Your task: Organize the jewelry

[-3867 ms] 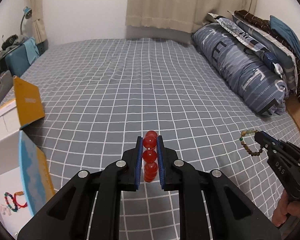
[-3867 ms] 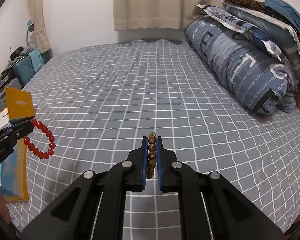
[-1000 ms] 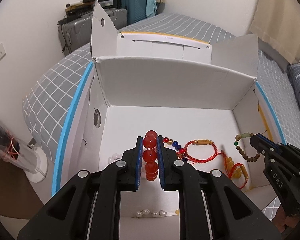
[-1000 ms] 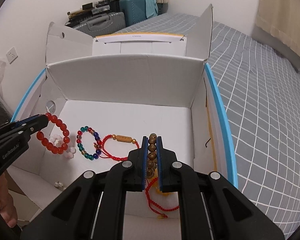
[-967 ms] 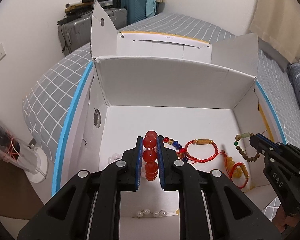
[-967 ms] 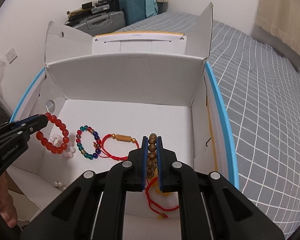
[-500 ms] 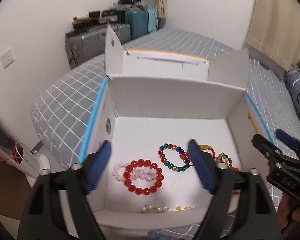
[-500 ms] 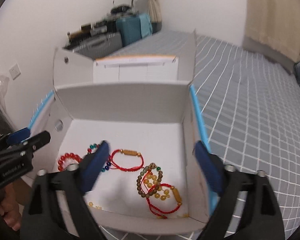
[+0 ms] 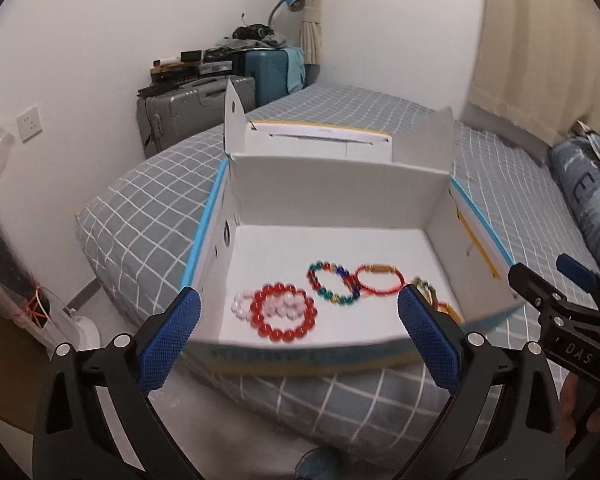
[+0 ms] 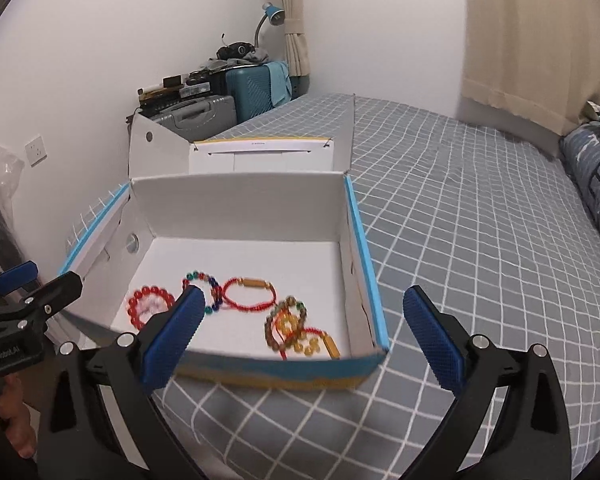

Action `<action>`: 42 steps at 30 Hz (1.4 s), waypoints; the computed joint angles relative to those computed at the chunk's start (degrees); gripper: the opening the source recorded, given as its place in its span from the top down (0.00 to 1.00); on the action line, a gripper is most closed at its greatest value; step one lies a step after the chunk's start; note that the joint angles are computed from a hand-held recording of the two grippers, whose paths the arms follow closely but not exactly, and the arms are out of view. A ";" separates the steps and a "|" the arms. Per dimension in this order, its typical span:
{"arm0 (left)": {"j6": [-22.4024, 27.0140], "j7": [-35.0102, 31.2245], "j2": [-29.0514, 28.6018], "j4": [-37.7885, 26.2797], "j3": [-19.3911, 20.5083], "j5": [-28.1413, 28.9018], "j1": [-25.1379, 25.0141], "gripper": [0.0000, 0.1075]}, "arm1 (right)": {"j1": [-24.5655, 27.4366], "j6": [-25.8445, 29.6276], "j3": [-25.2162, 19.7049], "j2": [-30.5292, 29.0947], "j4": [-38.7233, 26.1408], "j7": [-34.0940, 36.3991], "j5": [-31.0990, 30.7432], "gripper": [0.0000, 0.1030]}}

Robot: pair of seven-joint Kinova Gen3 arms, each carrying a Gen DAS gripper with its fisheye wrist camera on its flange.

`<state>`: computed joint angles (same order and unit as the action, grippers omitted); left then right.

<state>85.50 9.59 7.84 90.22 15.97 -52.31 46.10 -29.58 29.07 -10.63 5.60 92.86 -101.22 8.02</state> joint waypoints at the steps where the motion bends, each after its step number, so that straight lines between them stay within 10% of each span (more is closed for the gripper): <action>1: 0.01 0.36 0.05 0.25 0.16 0.02 0.25 0.10 | 0.50 -0.26 -0.52 -0.35 0.70 -0.15 0.12 0.07; 42: -0.44 3.46 1.90 2.51 -0.37 1.20 2.62 0.10 | 0.40 -1.91 -0.81 -2.62 7.12 -4.59 4.02 0.07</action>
<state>85.05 13.05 9.74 92.73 15.61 -51.11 48.71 -29.18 27.16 -11.44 2.98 99.98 -105.81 12.04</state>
